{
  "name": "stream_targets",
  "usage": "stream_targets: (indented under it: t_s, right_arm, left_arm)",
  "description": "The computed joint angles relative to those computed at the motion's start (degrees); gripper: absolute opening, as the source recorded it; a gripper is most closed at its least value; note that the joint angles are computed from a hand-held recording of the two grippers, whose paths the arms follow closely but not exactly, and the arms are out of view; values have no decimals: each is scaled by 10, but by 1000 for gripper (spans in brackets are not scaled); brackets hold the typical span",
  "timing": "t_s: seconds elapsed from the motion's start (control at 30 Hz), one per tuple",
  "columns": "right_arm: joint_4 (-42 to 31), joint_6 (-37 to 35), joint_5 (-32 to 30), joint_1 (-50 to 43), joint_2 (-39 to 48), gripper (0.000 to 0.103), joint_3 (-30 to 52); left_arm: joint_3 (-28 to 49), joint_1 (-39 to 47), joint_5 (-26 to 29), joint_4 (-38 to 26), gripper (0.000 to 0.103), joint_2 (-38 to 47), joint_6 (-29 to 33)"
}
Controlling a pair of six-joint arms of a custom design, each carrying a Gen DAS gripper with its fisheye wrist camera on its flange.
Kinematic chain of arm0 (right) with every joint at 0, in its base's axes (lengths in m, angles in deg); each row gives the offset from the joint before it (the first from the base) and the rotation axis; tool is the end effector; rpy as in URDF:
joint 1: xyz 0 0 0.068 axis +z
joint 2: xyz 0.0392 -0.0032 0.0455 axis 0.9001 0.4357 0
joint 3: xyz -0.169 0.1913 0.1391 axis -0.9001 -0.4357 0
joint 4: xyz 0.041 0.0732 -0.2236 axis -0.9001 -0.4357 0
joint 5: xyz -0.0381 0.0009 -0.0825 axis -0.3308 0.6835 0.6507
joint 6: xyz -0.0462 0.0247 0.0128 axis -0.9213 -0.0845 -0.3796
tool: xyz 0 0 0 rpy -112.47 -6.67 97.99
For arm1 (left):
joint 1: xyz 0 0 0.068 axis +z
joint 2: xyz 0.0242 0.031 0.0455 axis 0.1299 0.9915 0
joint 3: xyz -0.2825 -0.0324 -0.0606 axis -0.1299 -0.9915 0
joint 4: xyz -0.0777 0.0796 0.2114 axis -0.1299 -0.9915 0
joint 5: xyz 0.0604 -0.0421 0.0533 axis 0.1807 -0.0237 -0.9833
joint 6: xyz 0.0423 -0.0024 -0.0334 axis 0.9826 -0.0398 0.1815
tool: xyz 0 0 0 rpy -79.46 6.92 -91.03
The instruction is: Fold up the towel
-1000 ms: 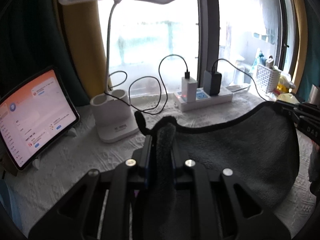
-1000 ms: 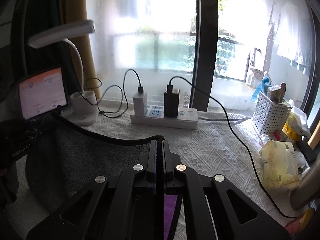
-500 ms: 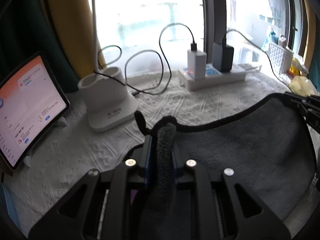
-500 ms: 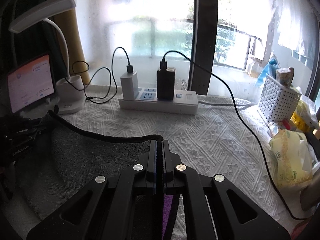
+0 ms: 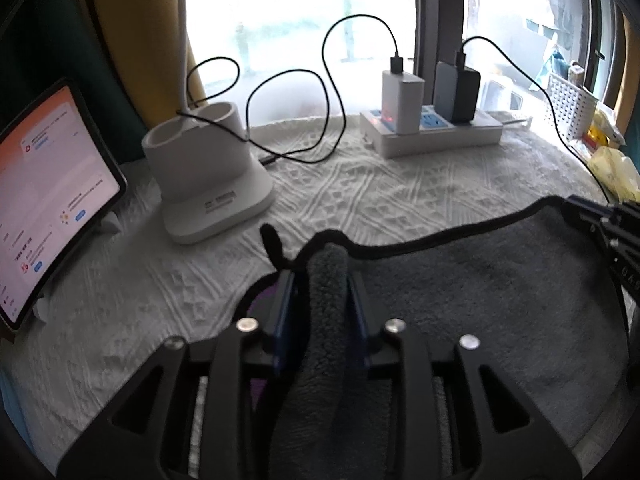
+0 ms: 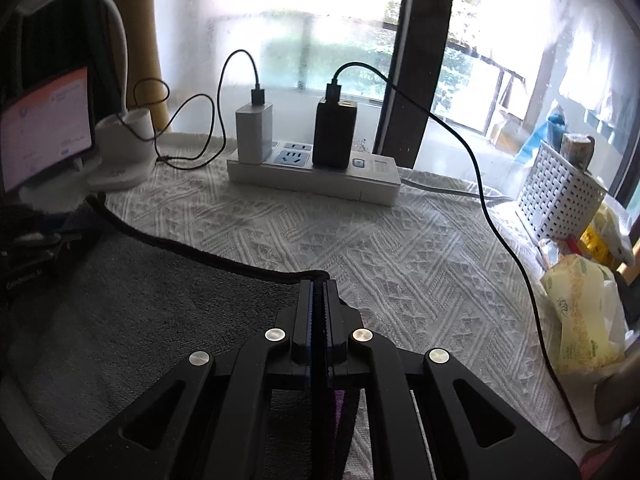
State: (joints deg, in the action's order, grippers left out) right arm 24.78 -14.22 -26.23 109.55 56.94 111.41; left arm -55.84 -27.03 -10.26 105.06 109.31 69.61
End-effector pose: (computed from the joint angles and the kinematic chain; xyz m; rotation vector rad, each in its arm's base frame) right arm 0.1694 0.1436 0.1455 -0.1979 2.2715 -0.1200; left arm 0.2219 -0.1411 0.1295 0.3421 2.3717 -0.0554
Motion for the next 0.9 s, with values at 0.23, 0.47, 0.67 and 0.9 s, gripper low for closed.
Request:
stream_targets:
  t_s: [0.23,0.47,0.67,0.9]
  right_arm:
    - [-19,9,0,-4,17,7,14]
    - [-46,41,-2,0,-10,20,14]
    - [-110,87,30,43,-76,27,24]
    - [-200,153,83,123,-117,27,50]
  left_arm:
    - [-19,-6,5,-4,72,-37,-4]
    - [-38,-23,-6,-23,84,-98,-7]
    - [-53,-37,-14,-57,87,-168,-13]
    - [-70,-67,-36,-116,88,-264,-43]
